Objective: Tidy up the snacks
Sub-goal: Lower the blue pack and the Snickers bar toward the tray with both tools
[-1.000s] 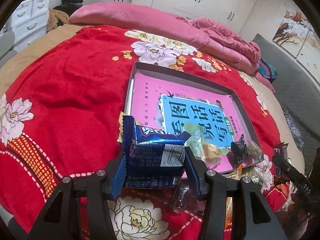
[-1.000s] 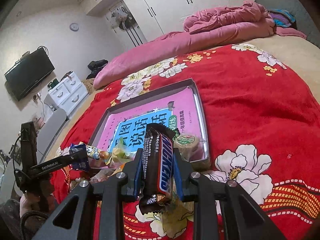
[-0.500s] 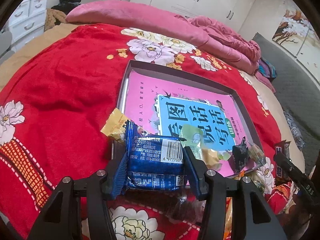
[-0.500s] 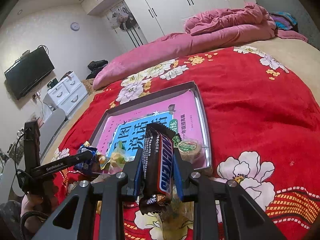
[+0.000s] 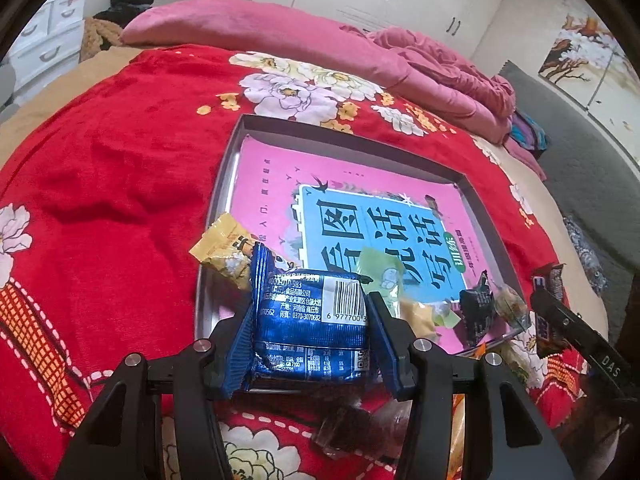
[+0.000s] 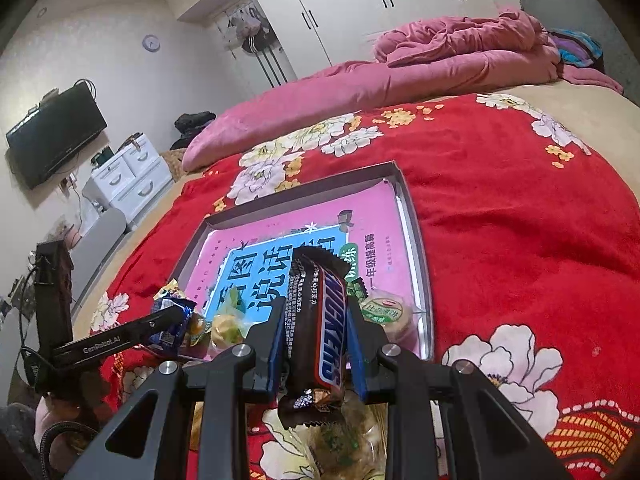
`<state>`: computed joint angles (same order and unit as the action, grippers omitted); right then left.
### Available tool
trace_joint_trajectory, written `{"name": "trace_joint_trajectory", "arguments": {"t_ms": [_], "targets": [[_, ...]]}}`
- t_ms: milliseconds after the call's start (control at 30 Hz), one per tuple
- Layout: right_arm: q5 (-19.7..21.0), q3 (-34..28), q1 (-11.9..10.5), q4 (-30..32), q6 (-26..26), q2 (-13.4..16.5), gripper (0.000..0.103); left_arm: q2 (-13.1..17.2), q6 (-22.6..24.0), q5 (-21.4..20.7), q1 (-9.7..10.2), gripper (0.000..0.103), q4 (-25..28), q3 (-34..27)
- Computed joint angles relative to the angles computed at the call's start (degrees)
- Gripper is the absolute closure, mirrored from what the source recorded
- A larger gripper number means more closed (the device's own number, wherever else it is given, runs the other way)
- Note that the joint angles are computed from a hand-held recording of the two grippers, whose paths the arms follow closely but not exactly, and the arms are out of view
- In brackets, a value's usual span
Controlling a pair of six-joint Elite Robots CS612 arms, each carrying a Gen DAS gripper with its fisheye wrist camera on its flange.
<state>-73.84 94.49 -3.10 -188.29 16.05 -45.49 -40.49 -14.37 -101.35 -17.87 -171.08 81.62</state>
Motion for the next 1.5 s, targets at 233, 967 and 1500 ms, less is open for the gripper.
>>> {"name": "trace_joint_trajectory", "arguments": {"t_ms": [233,967,1500], "targets": [[-0.9,-1.5,0.2,2.1,-1.0,0.8,0.075,0.4,-0.1,-0.5,-0.07,0.048,0.3,-0.5],[-4.3,-4.9,2.1,3.8,-8.2,2.8,0.075,0.4,0.0,-0.5,-0.18,0.048,0.5,-0.6],[-5.9,-4.9,2.4,4.2,-8.6,3.1,0.075,0.2,0.1,-0.3,-0.21,0.048,0.5,-0.3]]}}
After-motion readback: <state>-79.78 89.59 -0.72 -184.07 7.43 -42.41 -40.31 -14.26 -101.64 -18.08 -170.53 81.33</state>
